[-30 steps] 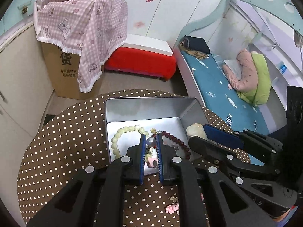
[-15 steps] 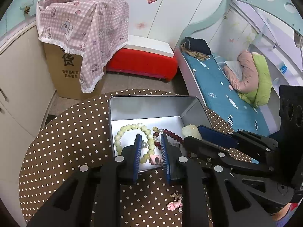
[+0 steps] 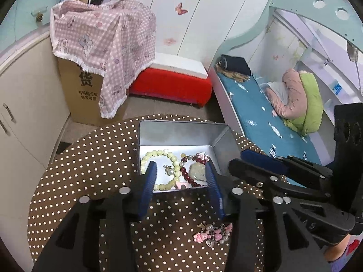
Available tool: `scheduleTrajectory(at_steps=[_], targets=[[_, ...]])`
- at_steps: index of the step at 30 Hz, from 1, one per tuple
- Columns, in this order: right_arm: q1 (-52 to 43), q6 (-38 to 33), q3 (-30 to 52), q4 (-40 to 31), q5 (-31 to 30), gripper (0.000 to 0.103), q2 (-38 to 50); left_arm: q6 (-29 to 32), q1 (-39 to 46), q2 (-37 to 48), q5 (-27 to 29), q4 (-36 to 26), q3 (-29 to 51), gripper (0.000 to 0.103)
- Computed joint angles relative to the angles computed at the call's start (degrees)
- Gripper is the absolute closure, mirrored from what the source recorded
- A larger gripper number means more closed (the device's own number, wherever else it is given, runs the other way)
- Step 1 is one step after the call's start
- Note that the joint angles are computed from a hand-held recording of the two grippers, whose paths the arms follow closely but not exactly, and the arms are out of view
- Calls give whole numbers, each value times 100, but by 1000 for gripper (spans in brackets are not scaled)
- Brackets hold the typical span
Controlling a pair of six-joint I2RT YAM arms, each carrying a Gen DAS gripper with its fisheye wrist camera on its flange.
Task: Organize jewelry
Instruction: 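Withdraw both open tools toward the remaining pink charms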
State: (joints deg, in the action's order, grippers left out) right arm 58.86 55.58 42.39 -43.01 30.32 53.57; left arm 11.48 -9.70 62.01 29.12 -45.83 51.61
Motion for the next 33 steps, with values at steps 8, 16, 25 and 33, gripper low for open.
scheduleTrajectory(at_steps=[8,16,25,33], targets=[[1885,1863,263,-1708,1104,72,22,199,292,-1179,-121,-391,-461,48],[2603,3024,-828,-1431,644,72,146,484,560,-2129,-87,-826,-1242,48],[2769,2958,-1285,-821,556,72,341,871,1120,-2586,169,-1255,-1787,48],[2453,2234,-1226,-368,546,72,567,978,1208,-2662,96,-1243,-2012,48]])
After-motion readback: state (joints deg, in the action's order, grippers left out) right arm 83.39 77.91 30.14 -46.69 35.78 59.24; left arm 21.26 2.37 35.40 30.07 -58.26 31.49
